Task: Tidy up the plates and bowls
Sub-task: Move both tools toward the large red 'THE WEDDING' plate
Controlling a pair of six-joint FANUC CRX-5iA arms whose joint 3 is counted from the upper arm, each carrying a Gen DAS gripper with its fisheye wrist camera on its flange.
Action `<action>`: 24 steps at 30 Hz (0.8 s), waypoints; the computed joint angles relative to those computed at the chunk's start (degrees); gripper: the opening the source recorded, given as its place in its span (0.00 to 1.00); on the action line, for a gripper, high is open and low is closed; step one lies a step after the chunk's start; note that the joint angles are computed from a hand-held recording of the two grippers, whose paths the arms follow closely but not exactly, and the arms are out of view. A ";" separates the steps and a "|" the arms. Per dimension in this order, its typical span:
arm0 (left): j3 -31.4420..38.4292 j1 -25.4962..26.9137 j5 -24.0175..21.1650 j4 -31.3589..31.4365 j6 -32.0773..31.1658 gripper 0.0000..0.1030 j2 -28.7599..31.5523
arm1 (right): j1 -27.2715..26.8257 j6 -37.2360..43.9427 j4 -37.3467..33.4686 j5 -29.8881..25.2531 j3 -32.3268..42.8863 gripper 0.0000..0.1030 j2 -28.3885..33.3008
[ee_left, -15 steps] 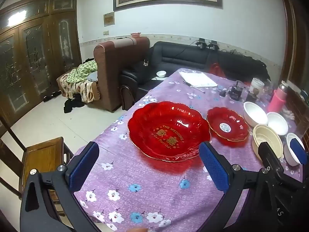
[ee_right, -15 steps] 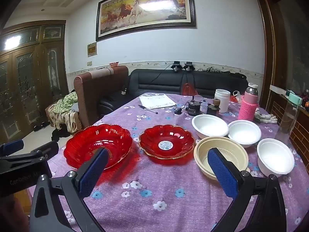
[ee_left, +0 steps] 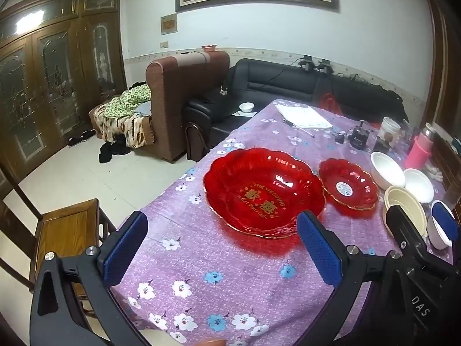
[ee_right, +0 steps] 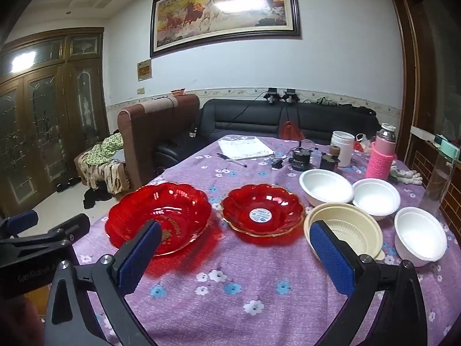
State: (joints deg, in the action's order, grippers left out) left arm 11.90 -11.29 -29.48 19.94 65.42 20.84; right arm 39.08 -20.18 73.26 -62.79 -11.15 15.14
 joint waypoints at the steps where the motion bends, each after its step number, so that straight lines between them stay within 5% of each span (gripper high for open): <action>1: 0.24 -0.04 -0.08 -0.57 0.59 1.00 0.15 | 0.04 0.07 0.02 0.01 0.23 1.00 0.15; 24: 1.59 0.57 -1.47 -1.41 1.06 1.00 1.34 | -1.18 -1.14 -2.21 4.63 0.55 1.00 0.08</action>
State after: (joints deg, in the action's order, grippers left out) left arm 13.49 -10.72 -30.94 18.53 66.48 22.19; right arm 37.90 -21.32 71.05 -58.15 -10.61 15.22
